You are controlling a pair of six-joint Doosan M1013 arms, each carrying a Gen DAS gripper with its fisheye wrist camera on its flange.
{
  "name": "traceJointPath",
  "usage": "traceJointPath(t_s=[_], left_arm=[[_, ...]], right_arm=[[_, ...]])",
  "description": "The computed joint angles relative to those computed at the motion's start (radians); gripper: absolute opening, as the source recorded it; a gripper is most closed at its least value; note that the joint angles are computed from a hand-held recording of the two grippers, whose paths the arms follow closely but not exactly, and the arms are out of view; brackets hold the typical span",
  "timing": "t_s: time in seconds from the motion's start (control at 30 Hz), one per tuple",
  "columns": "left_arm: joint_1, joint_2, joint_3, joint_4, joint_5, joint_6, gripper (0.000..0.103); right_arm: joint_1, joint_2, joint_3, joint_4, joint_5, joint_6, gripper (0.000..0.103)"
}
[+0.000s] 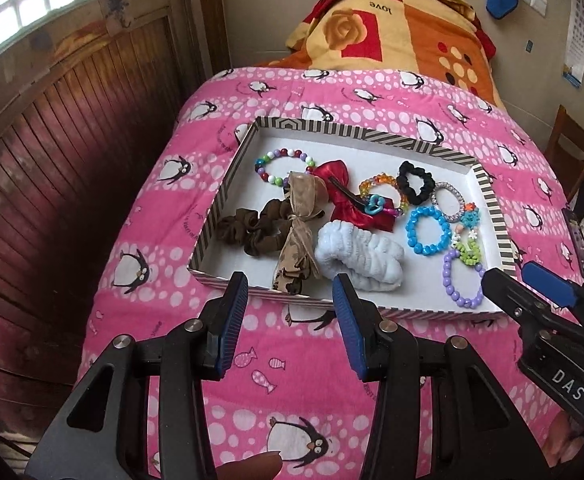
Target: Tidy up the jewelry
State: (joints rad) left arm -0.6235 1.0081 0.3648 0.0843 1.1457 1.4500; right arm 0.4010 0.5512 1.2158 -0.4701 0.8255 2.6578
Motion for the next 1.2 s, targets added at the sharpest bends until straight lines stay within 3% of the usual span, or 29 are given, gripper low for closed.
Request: traceJointPath(t_s=[0.77, 1.2], left_arm=[[-0.011, -0.077, 0.146, 0.034, -0.096, -0.014, 0.043], [-0.012, -0.084, 0.159, 0.046, -0.097, -0.023, 0.043]], right_arm=[[0.018, -0.010, 0.009, -0.019, 0.010, 0.013, 0.060], [0.017, -0.011, 0.013, -0.011, 0.013, 0.009, 0.060]])
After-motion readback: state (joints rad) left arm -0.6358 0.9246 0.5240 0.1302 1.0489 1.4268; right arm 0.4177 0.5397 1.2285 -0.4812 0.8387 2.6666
